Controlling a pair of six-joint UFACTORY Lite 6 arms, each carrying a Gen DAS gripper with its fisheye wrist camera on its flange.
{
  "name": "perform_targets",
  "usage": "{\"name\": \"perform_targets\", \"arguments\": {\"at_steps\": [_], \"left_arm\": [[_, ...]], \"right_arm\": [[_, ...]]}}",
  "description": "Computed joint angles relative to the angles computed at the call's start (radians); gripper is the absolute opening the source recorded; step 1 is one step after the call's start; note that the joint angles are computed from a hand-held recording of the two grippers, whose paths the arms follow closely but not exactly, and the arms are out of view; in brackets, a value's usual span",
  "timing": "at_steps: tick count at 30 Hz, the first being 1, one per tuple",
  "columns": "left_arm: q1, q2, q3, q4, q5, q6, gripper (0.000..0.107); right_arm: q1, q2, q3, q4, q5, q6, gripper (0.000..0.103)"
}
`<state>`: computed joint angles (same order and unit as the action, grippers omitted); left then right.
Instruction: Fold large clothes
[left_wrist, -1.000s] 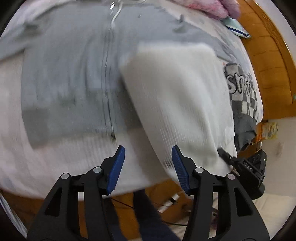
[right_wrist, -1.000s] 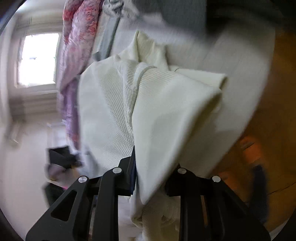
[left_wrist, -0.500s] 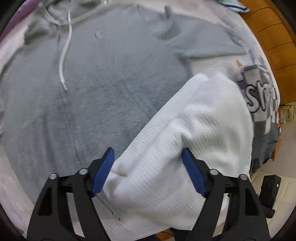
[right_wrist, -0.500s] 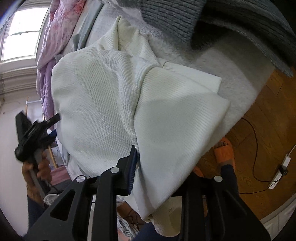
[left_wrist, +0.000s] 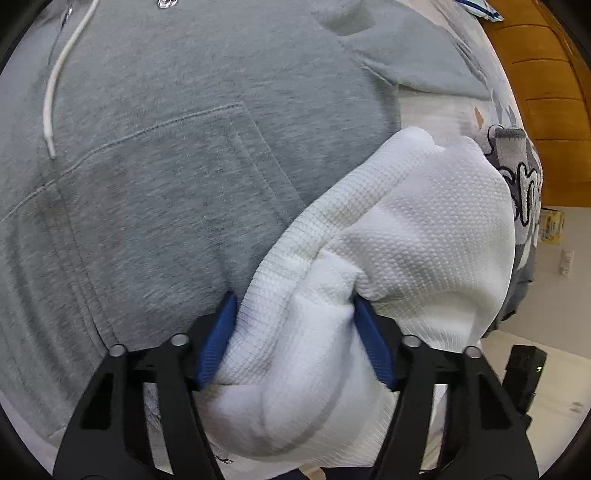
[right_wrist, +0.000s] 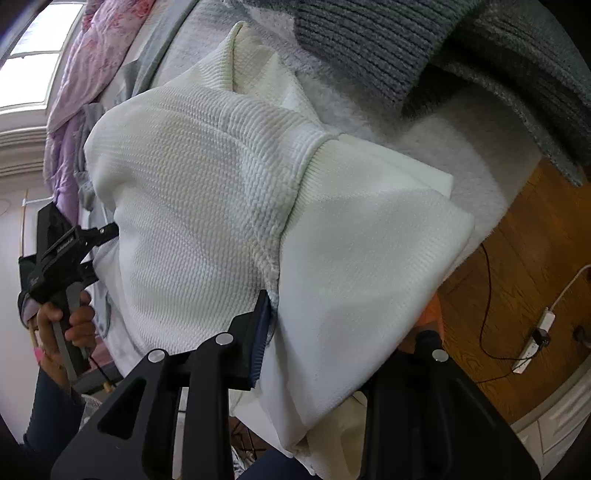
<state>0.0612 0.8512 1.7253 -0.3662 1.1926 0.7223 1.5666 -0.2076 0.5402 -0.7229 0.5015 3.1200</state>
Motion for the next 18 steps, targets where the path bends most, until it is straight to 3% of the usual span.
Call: {"name": "perform_targets", "arguments": {"at_steps": [3, 6, 14, 18], "left_arm": [[0.014, -0.091, -0.079, -0.024, -0.034, 0.002, 0.038], [0.049, -0.216, -0.173, -0.070, -0.033, 0.030, 0.027], [0.070, -0.388, -0.236, -0.113, 0.038, 0.026, 0.025], [0.116, -0.495, -0.169, -0.159, 0.151, 0.025, 0.024]], "right_arm": [[-0.059, 0.039, 0.087, 0.125, 0.036, -0.175, 0.026], [-0.063, 0.031, 0.143, 0.139, 0.098, -0.191, 0.023], [-0.146, 0.008, 0.338, 0.216, 0.266, -0.468, 0.023], [-0.150, -0.075, 0.375, 0.152, 0.356, -0.524, 0.022]]}}
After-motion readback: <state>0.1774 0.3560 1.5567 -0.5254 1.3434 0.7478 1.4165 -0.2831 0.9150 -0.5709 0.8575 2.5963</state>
